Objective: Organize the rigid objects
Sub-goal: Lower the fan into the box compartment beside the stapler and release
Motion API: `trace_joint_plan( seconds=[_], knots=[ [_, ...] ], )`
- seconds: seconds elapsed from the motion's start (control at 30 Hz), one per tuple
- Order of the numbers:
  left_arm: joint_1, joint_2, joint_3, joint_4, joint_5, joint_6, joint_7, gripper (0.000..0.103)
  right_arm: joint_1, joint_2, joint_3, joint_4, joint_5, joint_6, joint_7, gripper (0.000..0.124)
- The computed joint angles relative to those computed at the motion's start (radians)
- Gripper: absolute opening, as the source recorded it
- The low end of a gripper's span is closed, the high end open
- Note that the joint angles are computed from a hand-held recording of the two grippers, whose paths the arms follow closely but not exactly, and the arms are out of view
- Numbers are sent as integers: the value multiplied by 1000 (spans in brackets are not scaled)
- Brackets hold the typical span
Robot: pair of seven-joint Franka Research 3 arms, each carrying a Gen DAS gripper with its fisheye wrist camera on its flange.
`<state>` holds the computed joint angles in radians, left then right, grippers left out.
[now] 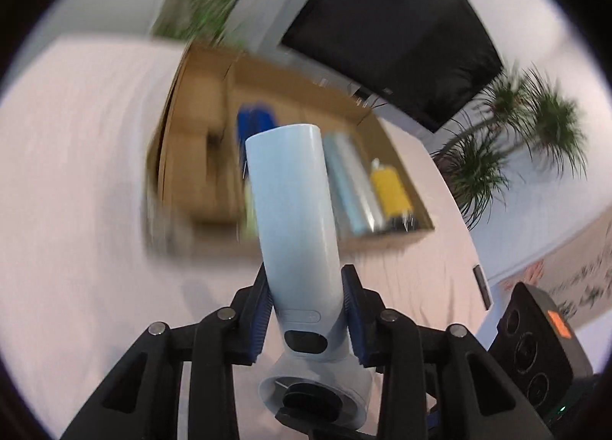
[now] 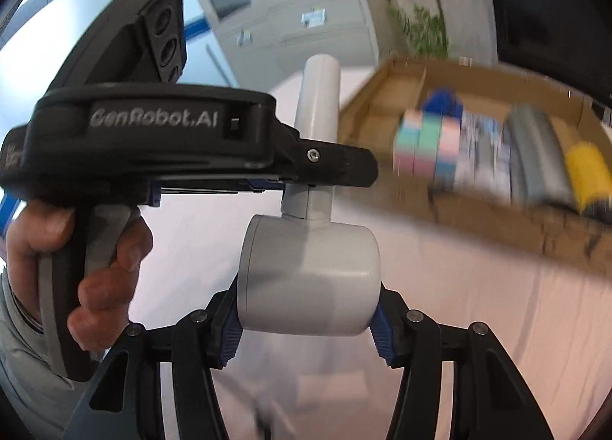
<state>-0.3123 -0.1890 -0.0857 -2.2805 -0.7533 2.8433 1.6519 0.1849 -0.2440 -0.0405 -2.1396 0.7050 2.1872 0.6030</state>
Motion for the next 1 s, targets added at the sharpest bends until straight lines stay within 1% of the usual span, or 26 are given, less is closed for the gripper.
trace_joint_plan(
  seconds=[0.03,0.07,0.1,0.13,0.17,0.2,0.23,0.3,0.37,0.43,0.47,0.57,0.6,0.63,0.67,0.7,0.73,0.8,0.87,0.93,1.0],
  knots=[
    [7,19,15,36,5,-20,21,33,6,26,6,29,13,17,9,54],
    [19,54,35,95,-3,-44,69,33,12,58,12,68,27,27,22,54],
    [38,76,41,133,-14,-63,106,33,18,96,19,115,39,37,40,54],
    [76,88,29,159,-28,-92,141,33,22,140,28,169,43,49,62,54],
    [80,135,51,220,-24,-113,165,33,26,193,39,232,40,60,91,53],
    [102,174,53,272,-39,-149,191,33,27,230,48,275,33,60,113,53],
    [127,220,56,328,-56,-187,217,33,29,293,58,351,10,54,157,53],
    [168,302,43,416,-73,-226,237,33,31,397,75,476,-39,39,236,53],
    [212,388,28,501,-91,-277,249,34,30,505,87,612,-94,-5,323,53],
    [255,442,7,546,-108,-311,270,34,43,618,95,749,-171,-38,416,52],
    [275,475,-4,571,-112,-334,272,33,44,655,99,793,-194,-50,446,52],
    [314,530,-37,615,-92,-358,267,34,57,768,104,931,-274,-107,540,52],
    [326,544,-47,625,-82,-366,259,34,63,790,104,958,-297,-113,561,52],
    [333,558,-55,638,-65,-376,243,35,72,790,101,949,-325,-93,569,53],
    [343,570,-65,651,-52,-386,232,35,81,800,99,963,-349,-89,588,54],
    [351,582,-75,663,-38,-398,218,34,82,815,101,988,-361,-104,605,55],
    [363,582,-90,661,-36,-393,227,34,84,828,104,1013,-372,-117,617,56],
    [370,580,-103,662,15,-395,206,34,80,849,112,1051,-376,-141,636,59],
    [384,570,-118,648,44,-388,179,34,74,849,120,1054,-376,-157,630,64],
    [413,553,-148,623,30,-381,188,34,66,843,129,1050,-363,-173,624,66],
    [422,527,-161,588,32,-358,197,34,67,808,126,992,-365,-135,615,67]
  ],
)
